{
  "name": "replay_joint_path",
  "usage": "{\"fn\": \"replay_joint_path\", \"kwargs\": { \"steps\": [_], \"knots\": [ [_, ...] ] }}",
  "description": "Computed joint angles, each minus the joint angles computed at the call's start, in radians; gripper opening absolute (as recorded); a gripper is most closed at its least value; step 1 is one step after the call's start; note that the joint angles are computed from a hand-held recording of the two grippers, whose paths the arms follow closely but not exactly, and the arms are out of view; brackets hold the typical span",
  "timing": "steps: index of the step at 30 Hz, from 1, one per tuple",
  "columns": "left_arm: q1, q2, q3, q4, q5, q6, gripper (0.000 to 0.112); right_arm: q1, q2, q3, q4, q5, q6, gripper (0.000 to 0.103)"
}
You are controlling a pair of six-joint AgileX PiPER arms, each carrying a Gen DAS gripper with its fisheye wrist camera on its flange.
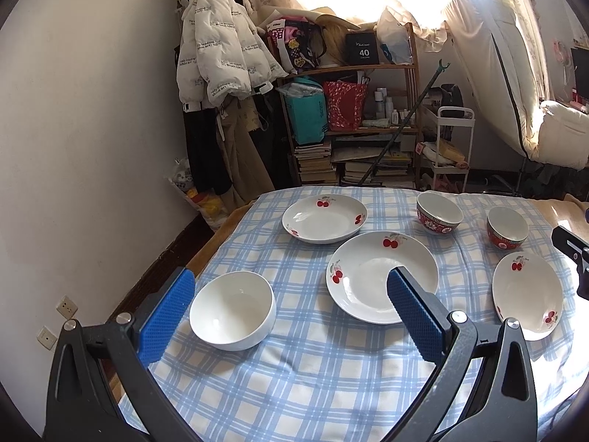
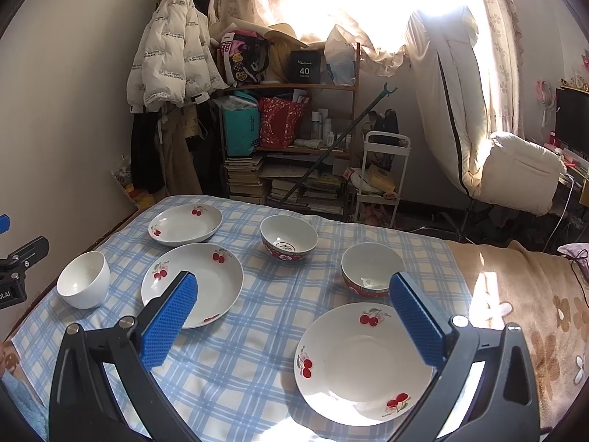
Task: Organize plates and bowls
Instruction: 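Move the left tool toward the large cherry plate's rim while the right tool approaches its opposite rim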
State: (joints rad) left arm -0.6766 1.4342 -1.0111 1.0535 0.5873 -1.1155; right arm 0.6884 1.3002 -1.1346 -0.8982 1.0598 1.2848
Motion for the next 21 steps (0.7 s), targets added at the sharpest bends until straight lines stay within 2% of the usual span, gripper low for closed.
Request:
{"fn": "replay_joint_path", "kwargs": {
  "steps": [8, 16, 21],
  "knots": [
    [0.089, 0.117, -0.21, -0.331, 0.016, 0.367, 0.102, -0.119, 0.016, -0.051, 0.122, -0.099, -0.143, 0.103],
    [0.129, 0.289, -0.447, -0.429, 0.123, 0.533, 0.102, -0.19, 0.108, -0.158, 0.205, -0.154, -0.282, 0.103],
    [0.193, 0.396, -0.608, -0.64, 0.18, 0.708, 0.102, -0.221, 0.186, -0.256, 0.255, -0.144, -0.37, 0.103]
  ]
}}
